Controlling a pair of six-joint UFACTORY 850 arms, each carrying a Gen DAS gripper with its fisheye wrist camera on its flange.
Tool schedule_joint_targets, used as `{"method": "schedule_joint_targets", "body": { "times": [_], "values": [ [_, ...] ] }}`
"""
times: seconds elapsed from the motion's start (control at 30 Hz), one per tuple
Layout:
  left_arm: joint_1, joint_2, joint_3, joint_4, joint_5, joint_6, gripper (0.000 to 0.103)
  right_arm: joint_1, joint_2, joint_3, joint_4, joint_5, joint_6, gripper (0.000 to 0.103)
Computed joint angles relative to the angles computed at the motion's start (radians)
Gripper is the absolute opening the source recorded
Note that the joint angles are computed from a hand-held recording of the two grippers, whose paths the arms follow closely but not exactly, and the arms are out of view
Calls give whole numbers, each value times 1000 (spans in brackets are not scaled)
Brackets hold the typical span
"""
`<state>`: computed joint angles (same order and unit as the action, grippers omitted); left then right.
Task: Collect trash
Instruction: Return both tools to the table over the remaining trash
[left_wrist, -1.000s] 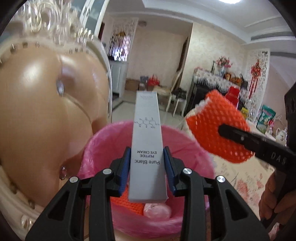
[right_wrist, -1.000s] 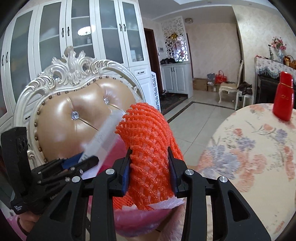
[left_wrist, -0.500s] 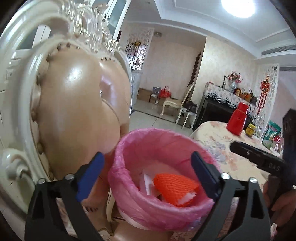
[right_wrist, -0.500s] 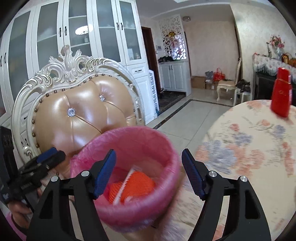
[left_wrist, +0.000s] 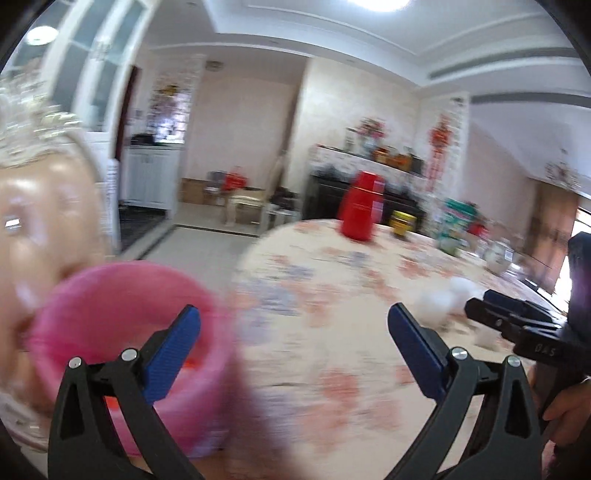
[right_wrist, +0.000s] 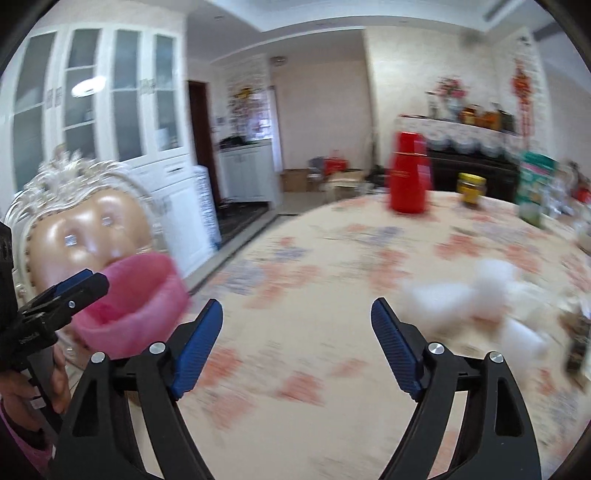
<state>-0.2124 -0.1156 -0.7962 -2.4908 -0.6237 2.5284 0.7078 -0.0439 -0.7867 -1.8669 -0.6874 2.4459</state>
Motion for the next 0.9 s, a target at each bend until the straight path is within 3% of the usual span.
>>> {"method": "schedule_joint_targets", "body": {
  "times": [0.33,0.47,0.63,0.83,0.9],
  "values": [
    [-292,-101,-105,20,71,-33,98,-94,327,308,234,-118,-54,79],
    [-377,-169,-188,74,138,-103,98,-184,451,400,327,-109,-133,79],
    [-462,-276,-317,146,229,-183,98,-321,513,455,442,-60,-210,79],
    [-530,-390,-455,184,323,-233,98,-341,576,517,391,-82,-111,79],
    [-543,-423,-502,283,357,-336,98,-354,583,522,393,-76,-125,79]
  ]
}}
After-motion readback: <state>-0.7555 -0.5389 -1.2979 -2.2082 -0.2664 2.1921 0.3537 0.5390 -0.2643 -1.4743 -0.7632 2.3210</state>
